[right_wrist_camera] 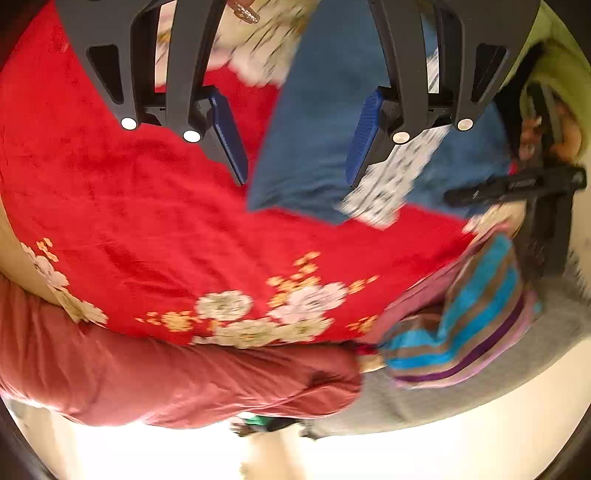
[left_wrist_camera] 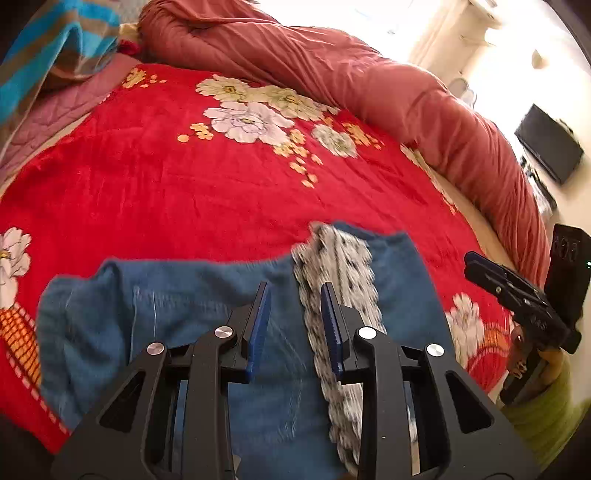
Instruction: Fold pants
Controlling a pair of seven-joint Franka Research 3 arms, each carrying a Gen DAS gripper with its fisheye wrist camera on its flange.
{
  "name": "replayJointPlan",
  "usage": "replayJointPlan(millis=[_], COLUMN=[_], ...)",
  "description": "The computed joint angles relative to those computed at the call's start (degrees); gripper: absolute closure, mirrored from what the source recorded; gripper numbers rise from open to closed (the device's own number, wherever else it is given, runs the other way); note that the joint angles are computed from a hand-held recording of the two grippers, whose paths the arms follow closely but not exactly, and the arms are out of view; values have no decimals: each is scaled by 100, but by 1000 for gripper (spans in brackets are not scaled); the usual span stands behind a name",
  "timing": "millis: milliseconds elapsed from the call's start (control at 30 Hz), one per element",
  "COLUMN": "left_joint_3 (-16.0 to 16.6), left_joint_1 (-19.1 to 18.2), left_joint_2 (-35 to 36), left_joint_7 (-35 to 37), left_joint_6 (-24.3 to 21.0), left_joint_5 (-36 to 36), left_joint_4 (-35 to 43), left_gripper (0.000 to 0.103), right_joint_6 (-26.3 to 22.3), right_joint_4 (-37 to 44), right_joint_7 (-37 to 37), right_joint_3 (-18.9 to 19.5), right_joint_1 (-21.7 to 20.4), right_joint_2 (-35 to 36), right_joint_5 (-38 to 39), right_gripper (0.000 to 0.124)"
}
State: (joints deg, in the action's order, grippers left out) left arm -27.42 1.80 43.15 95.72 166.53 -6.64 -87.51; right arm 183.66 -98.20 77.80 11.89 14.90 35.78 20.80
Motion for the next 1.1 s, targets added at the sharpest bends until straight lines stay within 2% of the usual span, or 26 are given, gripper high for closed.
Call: replayJointPlan(millis=[67,200,300,333,400,533,667,767,967,1100], left_joint_3=[-115,-291,-437,-385,-52,445,506,601,578,571], left_joint_1=[97,196,251,180,-149,-599,-640,-723,-681,-643], left_joint_2=[-176,-350,-451,-477,-557,-639,-708,-778,-863,-1028], left_joint_7=[119,242,495,521,509,337,299,222,148,42], left_joint_6=[103,146,146,122,-78,-420,-387,-313,-233,-29], left_joint_5=[5,-14,28,76,331,634,640,734,741,752], left_joint_4=[-314,-672,-918,-948,-992,-1128,-1232,-1345,-1471,-1682], left_gripper=[83,83,83,83,80,79,78,78,78,72], right_joint_6=[-41,-425,-621,-713,-864,-1060,-891,-868,-906,-851], right_joint_4=[-293,-488,-523,-545,-595,-800,-971,-1007,-1005,-1066], right_joint_7=[-169,-319,-267,-133,-14,-116,-66,36,176,103], right_joint_3=[111,-47,-392,-705,-907,-667,-541,-641,-694,-494], right_joint_1=[12,354,753,1051,1252,1074,987,1090,1134,955], right_joint_2=[-181,-311,-327,-339,-354,-389,-417,-440,-489,-575], right_joint_5=[-106,-274,-415,-539,-691,-713,-589,-619,-663,-572], right_gripper=[70,70,70,70,70,70,70,70,70,71])
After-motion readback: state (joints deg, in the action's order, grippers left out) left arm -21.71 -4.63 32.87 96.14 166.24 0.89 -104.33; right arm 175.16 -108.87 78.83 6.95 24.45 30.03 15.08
